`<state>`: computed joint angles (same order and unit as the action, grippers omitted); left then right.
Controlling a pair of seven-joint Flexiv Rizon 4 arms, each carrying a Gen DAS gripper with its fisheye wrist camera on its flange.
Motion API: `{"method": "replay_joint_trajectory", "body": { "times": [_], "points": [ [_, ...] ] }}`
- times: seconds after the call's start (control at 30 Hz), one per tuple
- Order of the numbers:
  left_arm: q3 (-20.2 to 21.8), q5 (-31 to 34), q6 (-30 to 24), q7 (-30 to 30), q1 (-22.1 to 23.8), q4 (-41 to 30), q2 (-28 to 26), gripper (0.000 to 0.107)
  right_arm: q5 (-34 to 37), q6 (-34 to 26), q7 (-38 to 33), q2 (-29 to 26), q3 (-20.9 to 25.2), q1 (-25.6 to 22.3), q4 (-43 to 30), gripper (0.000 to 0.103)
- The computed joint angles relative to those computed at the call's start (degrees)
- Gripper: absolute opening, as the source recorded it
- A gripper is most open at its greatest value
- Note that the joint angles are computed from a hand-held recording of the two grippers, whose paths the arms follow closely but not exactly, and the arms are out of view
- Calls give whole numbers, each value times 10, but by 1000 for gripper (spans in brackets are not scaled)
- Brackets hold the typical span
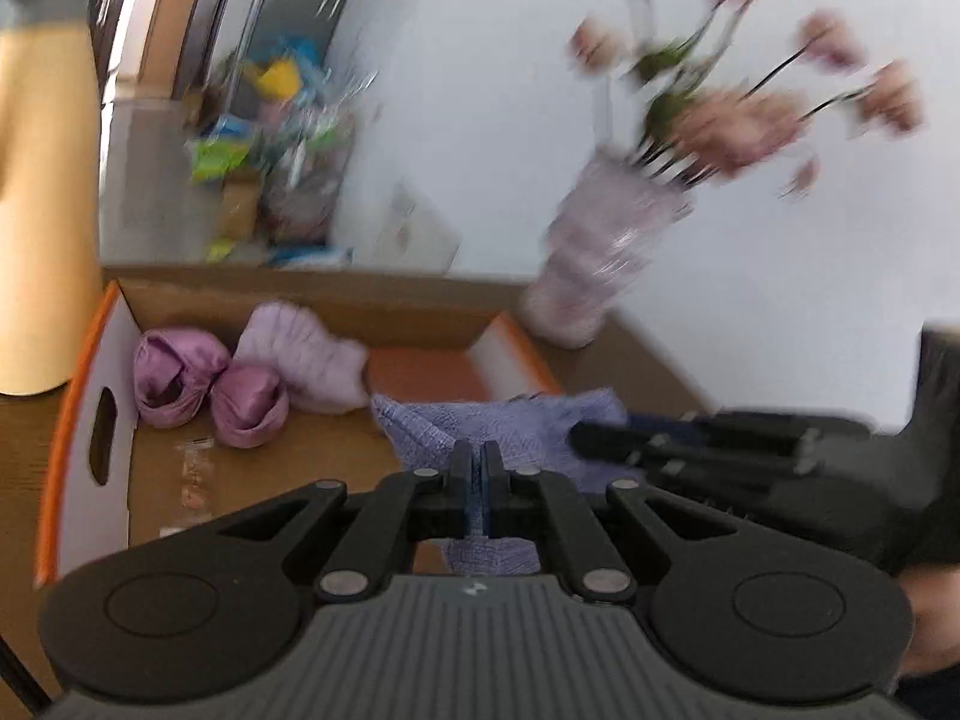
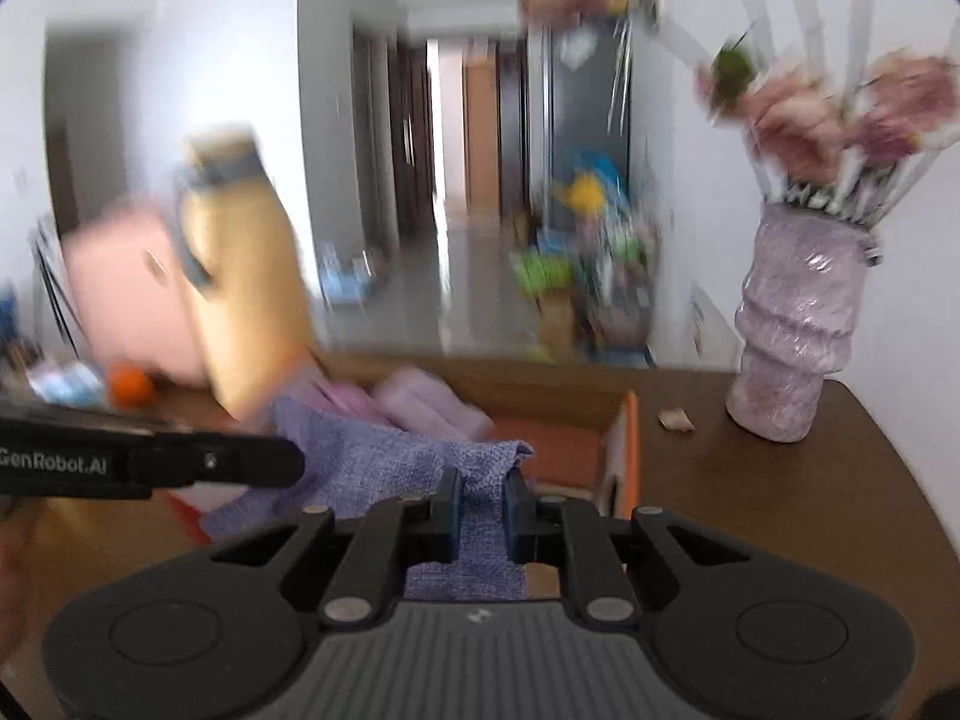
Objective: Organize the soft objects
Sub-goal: 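Carry the purple pouch into the box and open both grippers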
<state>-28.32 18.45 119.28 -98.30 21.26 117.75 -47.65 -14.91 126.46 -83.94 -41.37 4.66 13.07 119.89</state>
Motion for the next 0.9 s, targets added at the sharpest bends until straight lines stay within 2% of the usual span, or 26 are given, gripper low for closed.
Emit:
{"method": "replay_joint_trajectory", "body": {
  "times": [0.03,0.1,0.2,0.4,0.47,0.5,0.53,0.6,0.63,0.67,0.7,0.73,0.8,0.83,0.87,0.9],
  "points": [
    [5,-10,-13,2,-8,-19,-15,3,-33,-45,26,-13,5,-16,-34,14],
    [11,-30,-37,8,-21,-49,-45,3,-54,-107,50,-41,20,-35,-89,14],
    [7,-43,-63,30,-25,-68,-74,3,-11,-138,40,-63,-44,31,-115,15],
    [38,-90,-64,60,-63,-73,-71,5,76,-151,-21,-86,-172,165,-103,24],
    [50,-93,-58,68,-71,-61,-55,5,97,-152,-36,-89,-188,184,-101,27],
    [60,-96,-54,72,-79,-53,-43,6,105,-153,-42,-85,-192,190,-96,34],
    [73,-100,-48,74,-88,-39,-25,6,107,-156,-47,-77,-188,188,-92,44],
    [96,-101,-23,75,-100,-2,18,9,95,-154,-57,-50,-148,155,-74,53],
    [108,-102,-11,73,-106,18,41,10,93,-150,-60,-32,-134,143,-62,53],
    [128,-108,4,71,-118,40,67,17,98,-142,-64,-17,-132,141,-48,53],
    [152,-117,23,68,-135,65,94,28,106,-135,-68,-1,-132,143,-35,54],
    [179,-133,41,68,-158,86,117,34,112,-124,-71,21,-127,139,-17,54],
    [244,-183,91,75,-221,139,160,46,110,-107,-70,65,-89,105,17,57],
    [266,-207,114,82,-248,165,175,48,109,-98,-67,85,-71,89,34,61],
    [282,-228,141,87,-269,191,187,54,112,-80,-66,110,-57,78,59,63],
    [292,-249,171,91,-288,216,196,64,121,-62,-70,128,-51,76,80,70]
  ]
}}
